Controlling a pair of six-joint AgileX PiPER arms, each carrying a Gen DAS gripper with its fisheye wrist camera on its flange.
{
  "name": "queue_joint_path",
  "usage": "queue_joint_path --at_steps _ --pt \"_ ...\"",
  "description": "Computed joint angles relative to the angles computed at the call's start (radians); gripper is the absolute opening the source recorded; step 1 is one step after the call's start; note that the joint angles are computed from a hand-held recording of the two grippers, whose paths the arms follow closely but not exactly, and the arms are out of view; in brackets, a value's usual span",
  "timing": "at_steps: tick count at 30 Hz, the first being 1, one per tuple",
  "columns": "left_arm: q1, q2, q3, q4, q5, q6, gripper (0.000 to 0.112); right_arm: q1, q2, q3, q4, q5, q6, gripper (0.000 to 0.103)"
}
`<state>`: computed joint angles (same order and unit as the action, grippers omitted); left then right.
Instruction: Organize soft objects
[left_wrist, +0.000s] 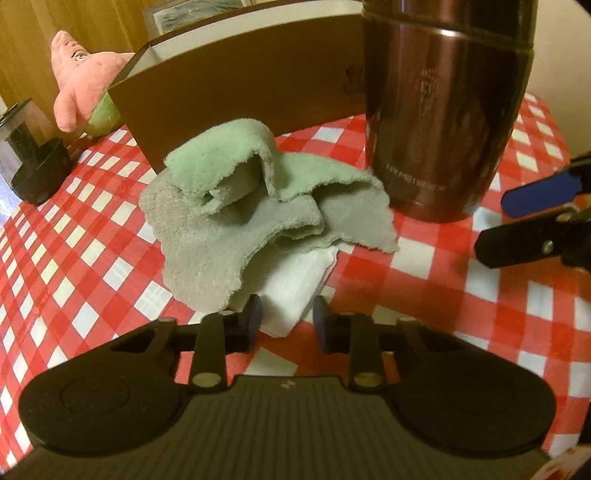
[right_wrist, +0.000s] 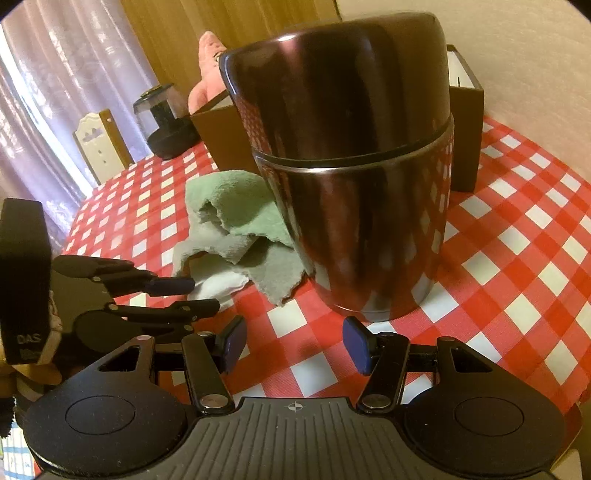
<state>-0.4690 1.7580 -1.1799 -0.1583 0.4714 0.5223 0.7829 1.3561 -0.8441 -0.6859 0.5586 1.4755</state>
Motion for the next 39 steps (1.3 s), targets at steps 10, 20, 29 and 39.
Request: queue_joint_path --at_steps 10,20,29,39 --pt "0.085 -0.076 0.056 -0.175 0.070 0.189 0.002 0.016 0.032 -0.039 0.002 -0.018 -0.038 0.058" --pt "0.325 -0.213 0.128 -0.169 0.136 0.056 0.002 0.101 0.209 -0.234 -0.175 0.020 -0.090 0.058" --pt "0.448 -0.147 -0.009 -0.164 0.140 -0.099 0.002 0.159 0.542 -0.622 -0.327 0.297 -0.075 0.058" --pt "0.503 -0.119 -0.025 -0.236 0.167 -0.035 0.002 0.049 0.609 -0.633 -0.287 0.123 -0.076 0.006"
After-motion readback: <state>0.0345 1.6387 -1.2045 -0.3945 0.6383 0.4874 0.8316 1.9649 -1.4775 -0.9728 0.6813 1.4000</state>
